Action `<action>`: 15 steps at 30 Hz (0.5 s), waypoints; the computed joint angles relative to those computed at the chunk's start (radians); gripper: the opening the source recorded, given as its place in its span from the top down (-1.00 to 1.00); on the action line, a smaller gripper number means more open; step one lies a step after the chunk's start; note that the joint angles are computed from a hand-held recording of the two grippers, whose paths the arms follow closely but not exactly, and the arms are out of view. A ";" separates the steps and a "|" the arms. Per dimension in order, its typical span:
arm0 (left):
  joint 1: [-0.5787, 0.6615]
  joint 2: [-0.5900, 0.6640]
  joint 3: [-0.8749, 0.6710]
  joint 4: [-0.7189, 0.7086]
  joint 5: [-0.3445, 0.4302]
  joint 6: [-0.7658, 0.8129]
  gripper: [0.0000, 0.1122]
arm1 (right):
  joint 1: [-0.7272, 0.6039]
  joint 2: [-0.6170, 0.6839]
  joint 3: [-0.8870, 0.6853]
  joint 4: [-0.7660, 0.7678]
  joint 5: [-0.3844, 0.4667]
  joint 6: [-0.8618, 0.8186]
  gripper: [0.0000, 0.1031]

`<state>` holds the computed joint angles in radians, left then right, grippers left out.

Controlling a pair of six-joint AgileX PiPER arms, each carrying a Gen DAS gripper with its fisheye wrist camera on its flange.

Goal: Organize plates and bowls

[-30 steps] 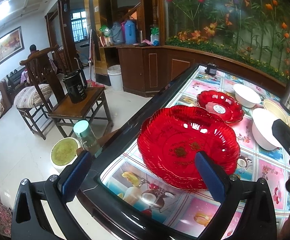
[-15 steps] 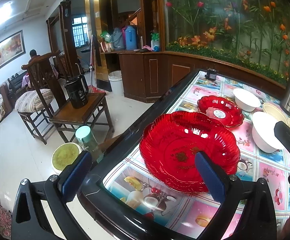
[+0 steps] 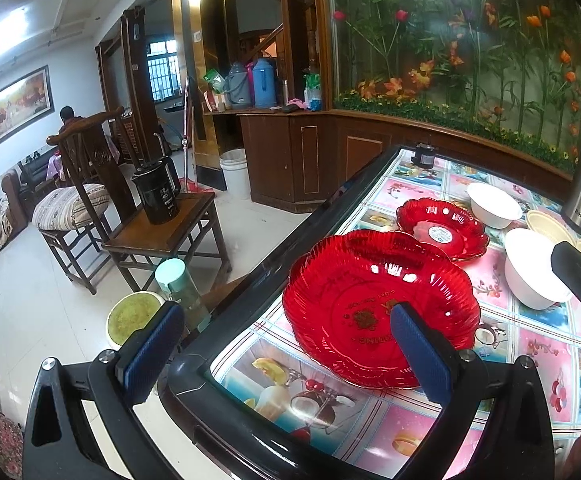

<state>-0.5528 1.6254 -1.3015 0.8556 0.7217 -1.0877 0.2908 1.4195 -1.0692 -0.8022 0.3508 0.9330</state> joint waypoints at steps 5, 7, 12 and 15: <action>0.000 0.000 0.000 0.000 0.002 0.000 -0.83 | -0.001 0.003 0.000 0.024 -0.008 -0.021 -1.00; 0.000 -0.001 0.002 0.001 0.000 -0.003 -0.83 | 0.000 0.005 0.000 0.028 -0.007 -0.024 -1.00; 0.023 -0.003 0.004 -0.048 -0.014 0.045 -0.83 | -0.004 0.011 0.004 0.045 -0.013 -0.038 -1.00; 0.065 -0.006 0.012 -0.098 -0.031 0.087 -0.83 | -0.007 0.024 0.003 0.057 -0.005 -0.056 -1.00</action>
